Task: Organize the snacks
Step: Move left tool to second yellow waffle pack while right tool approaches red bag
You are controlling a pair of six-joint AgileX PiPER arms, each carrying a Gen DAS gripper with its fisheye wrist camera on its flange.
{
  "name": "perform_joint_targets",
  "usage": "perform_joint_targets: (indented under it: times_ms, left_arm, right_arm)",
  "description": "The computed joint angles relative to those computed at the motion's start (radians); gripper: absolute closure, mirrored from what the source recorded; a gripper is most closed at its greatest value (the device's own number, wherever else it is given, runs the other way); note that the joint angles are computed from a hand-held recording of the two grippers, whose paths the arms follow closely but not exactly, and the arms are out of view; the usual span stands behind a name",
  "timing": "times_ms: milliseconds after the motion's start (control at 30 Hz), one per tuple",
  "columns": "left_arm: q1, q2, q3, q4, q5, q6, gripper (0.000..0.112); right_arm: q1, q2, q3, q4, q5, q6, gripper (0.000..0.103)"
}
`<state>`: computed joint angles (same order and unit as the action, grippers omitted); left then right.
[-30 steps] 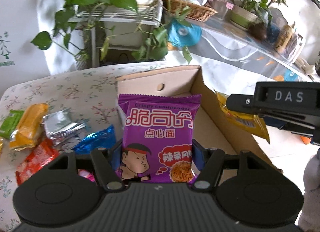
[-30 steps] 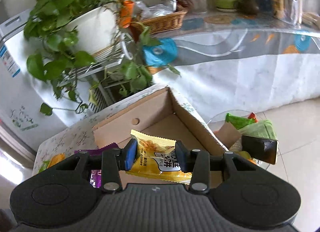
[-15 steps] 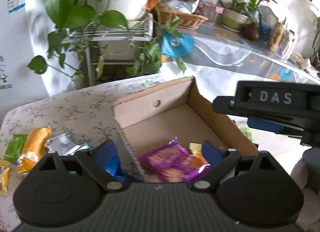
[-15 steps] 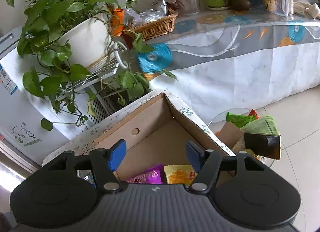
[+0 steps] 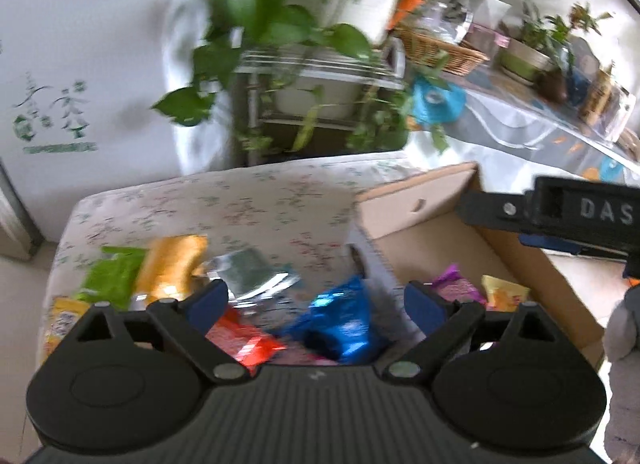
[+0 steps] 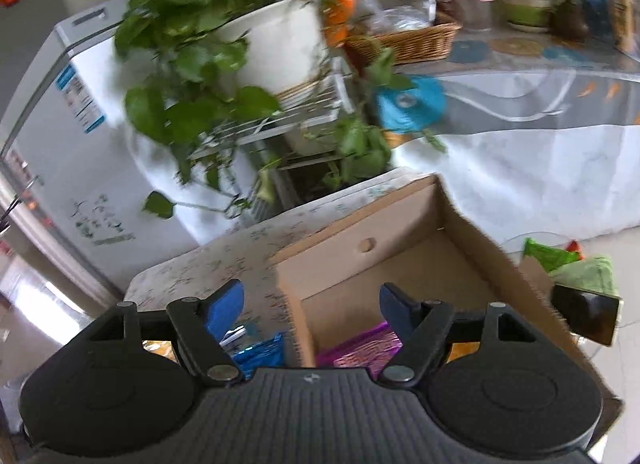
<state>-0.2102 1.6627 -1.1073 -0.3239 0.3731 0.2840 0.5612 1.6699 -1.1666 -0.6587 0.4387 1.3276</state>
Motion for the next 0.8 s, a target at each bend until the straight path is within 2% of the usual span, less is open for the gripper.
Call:
perform_joint_targets:
  times_ms: [200,467,567,667,800]
  left_arm:
    - [0.119,-0.005,0.011,-0.03,0.003,0.083,0.018]
    - [0.264,0.033,-0.003,-0.078,0.017,0.189,0.018]
    - [0.321,0.063,-0.026,-0.093,0.034,0.216,0.018]
    - [0.363,0.096,-0.045,-0.052,0.019,0.213,0.018]
    - [0.408,0.157,-0.09,0.016,0.01,0.192,0.018]
  right_arm:
    - [0.03,0.058,-0.063,0.114,-0.03,-0.149,0.023]
    - [0.058,0.132,-0.138,0.365,-0.059,-0.436,0.023]
    - [0.052,0.154,-0.151,0.552,-0.083,-0.598,0.023]
    - [0.045,0.184,-0.167,0.748,-0.088,-0.756,0.023]
    - [0.053,0.232,-0.205,0.876,-0.054,-0.847,0.023]
